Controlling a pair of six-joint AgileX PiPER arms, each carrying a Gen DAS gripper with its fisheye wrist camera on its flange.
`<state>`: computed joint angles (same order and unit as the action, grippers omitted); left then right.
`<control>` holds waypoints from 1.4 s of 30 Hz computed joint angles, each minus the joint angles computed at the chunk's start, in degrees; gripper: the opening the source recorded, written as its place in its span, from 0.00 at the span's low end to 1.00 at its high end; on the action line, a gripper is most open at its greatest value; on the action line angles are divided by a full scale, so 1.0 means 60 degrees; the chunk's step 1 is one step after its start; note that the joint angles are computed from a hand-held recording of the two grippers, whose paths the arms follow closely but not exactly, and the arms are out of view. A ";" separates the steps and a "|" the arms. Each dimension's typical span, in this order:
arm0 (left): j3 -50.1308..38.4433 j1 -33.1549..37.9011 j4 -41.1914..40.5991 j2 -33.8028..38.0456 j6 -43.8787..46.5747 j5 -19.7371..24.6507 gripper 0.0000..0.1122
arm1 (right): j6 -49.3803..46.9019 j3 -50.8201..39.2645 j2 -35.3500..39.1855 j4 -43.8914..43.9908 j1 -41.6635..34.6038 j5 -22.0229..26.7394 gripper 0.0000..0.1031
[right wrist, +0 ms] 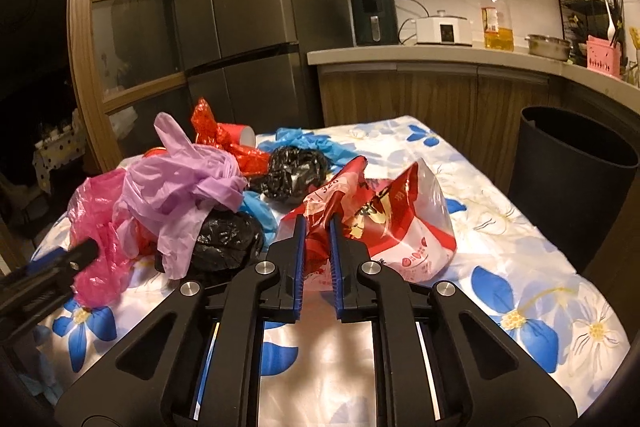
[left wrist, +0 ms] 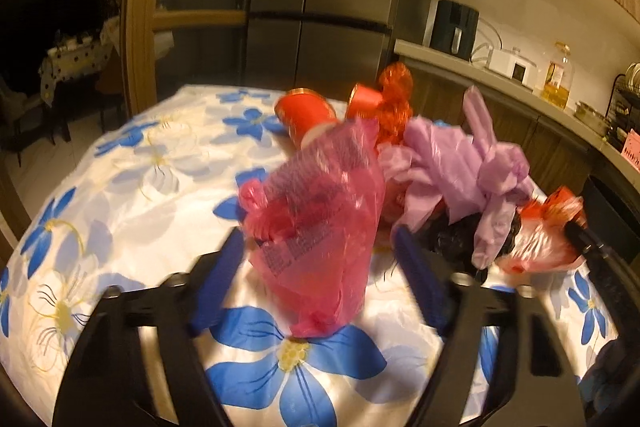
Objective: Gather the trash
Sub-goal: 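Grasp the red-and-white snack bag with the right tool while the left tool grasps the pink plastic bag, then carry both held bags over the black trash bin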
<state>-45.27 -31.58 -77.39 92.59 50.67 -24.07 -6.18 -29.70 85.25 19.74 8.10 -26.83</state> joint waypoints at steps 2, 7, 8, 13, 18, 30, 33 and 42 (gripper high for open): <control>-0.0060 0.0127 -0.0306 0.0073 0.0330 0.0373 0.49 | -0.0021 0.0129 -0.0188 -0.0023 0.0032 -0.0062 0.10; 0.0055 0.0446 -0.0055 0.0103 0.0201 0.1163 0.16 | 0.0360 0.0454 -0.0704 -0.0535 -0.0076 -0.0013 0.10; 0.0122 0.0472 0.0083 0.0057 0.0074 0.1198 0.13 | 0.0382 0.0521 -0.0845 -0.0583 -0.0097 0.0026 0.10; 0.0796 0.0197 0.0475 -0.0685 -0.0492 0.0650 0.04 | 0.1051 0.0892 -0.1612 -0.1452 -0.0459 0.0261 0.10; 0.1445 -0.0334 -0.0491 -0.1968 0.0294 -0.0158 0.04 | 0.1711 0.1272 -0.2367 -0.2213 -0.0788 0.0476 0.10; 0.0413 -0.2295 -0.1890 -0.2452 0.1954 -0.1127 0.04 | 0.4829 0.1711 -0.3985 -0.5947 -0.2457 0.1220 0.09; -0.0317 -0.2711 -0.1833 -0.1963 0.2215 -0.1061 0.04 | 0.6491 0.1680 -0.4282 -0.7875 -0.3328 0.1205 0.09; -0.2837 -0.3471 -0.2286 0.0066 0.3437 -0.0453 0.04 | 1.0378 0.1150 -0.4276 -1.2671 -0.6710 -0.0051 0.09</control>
